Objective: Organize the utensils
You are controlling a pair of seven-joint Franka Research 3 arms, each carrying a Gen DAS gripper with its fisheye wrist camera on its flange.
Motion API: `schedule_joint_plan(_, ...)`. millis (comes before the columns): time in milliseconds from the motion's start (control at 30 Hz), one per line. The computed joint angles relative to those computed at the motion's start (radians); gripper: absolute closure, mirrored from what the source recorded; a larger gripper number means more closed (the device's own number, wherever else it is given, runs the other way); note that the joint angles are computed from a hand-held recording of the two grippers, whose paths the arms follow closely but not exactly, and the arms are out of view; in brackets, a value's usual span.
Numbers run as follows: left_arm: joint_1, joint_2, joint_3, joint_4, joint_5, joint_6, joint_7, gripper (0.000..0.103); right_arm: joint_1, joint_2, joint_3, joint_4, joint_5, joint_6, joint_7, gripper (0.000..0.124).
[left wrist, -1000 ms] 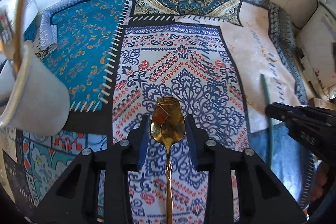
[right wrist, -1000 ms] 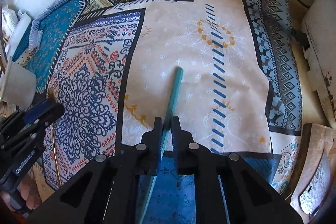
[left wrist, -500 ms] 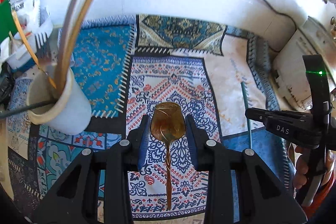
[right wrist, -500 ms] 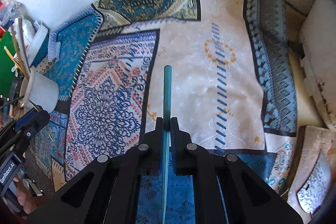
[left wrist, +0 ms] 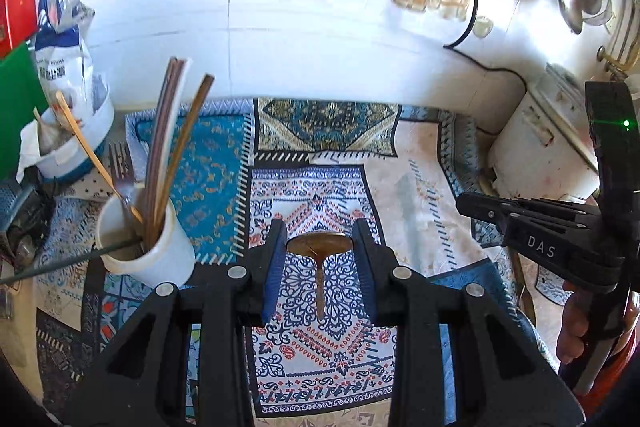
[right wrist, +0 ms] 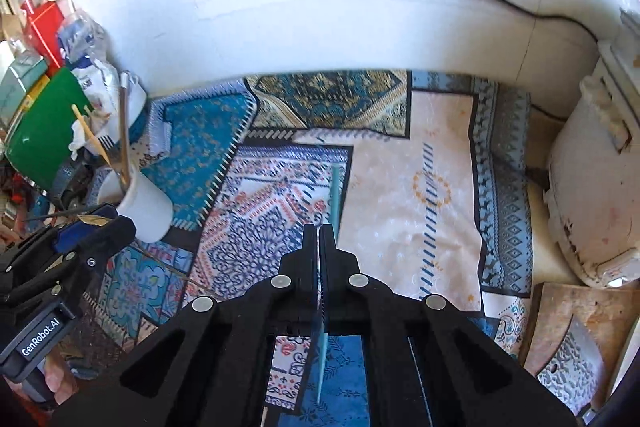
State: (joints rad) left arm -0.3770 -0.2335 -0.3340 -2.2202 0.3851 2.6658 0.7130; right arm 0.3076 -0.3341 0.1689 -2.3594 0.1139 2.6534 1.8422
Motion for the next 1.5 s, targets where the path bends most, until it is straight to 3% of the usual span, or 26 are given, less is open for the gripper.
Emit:
schedule_joint_plan(167,0.008,-0.046,0.013,-0.015,0.003,0.026,0.022,0.071,-0.004,0.005,0.026,0.026,-0.036,0.019,0.025,0.123)
schedule_joint_plan(267,0.022,-0.08,0.017,-0.029,0.01,0.038,0.029,0.071,0.018,0.024,0.002,0.039,0.006,0.01,0.008,0.122)
schedule_joint_plan(333,0.025,-0.105,0.026,-0.04,-0.001,0.043,0.04,0.071,0.013,0.045,-0.005,0.053,0.019,-0.022,0.024,0.118)
schedule_joint_plan(400,0.031,-0.13,0.033,-0.05,-0.014,0.047,0.047,0.071,0.01,0.079,-0.019,0.064,0.038,-0.046,0.029,0.102)
schedule_joint_plan(467,0.041,-0.157,0.038,-0.061,-0.018,0.053,0.051,0.071,-0.003,0.125,-0.023,0.091,0.023,-0.094,0.055,0.094)
schedule_joint_plan(733,0.105,-0.251,0.025,-0.102,0.012,0.054,0.006,0.071,0.007,0.299,-0.062,0.172,0.081,-0.206,0.034,0.094)
schedule_joint_plan(933,0.126,-0.292,0.03,-0.125,0.013,0.043,-0.007,0.071,0.027,0.349,-0.062,0.197,-0.015,-0.216,0.107,0.1)
schedule_joint_plan(1067,0.135,-0.309,0.034,-0.132,0.011,0.038,-0.011,0.071,0.033,0.362,-0.068,0.203,-0.026,-0.201,0.122,0.117)
schedule_joint_plan(1233,0.148,-0.316,0.039,-0.127,0.018,0.038,-0.003,0.07,0.036,0.36,-0.072,0.203,-0.022,-0.183,0.133,0.117)
schedule_joint_plan(1500,0.17,-0.32,0.06,-0.119,0.014,0.055,0.015,0.071,0.041,0.235,-0.046,0.147,-0.065,-0.08,0.2,0.117)
